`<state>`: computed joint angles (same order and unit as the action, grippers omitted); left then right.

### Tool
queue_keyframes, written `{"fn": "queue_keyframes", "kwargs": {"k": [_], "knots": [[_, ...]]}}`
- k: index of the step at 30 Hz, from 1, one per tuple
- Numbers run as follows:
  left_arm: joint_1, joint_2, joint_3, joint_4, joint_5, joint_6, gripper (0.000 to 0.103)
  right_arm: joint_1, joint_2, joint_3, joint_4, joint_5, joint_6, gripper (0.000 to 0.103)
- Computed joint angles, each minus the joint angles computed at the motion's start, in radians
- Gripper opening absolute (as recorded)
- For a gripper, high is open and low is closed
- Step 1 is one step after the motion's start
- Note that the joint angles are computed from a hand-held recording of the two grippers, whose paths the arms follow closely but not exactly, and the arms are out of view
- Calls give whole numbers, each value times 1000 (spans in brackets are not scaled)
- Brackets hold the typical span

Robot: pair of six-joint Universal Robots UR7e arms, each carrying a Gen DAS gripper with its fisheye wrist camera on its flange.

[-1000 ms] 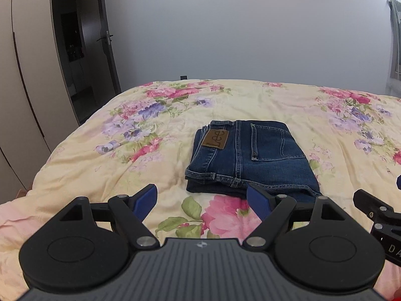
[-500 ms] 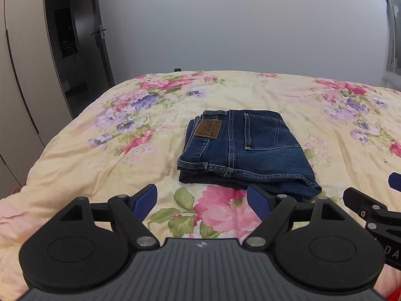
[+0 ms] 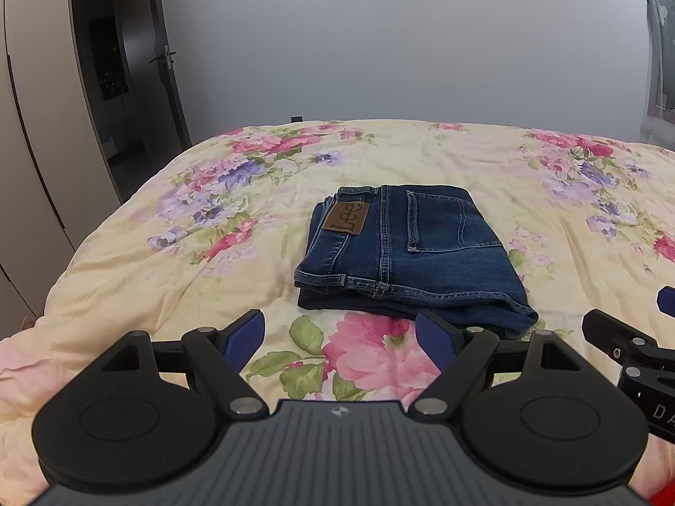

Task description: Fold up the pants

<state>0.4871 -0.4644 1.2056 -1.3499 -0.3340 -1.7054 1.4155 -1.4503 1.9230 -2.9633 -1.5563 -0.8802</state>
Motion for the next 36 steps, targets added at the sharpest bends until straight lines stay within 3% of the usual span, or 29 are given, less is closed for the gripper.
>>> {"fn": "queue_keyframes", "kwargs": {"k": [36], "knots": [[-8,-9,29,-102,3,76,95,-8,-32,17,0,31,7,82]]}}
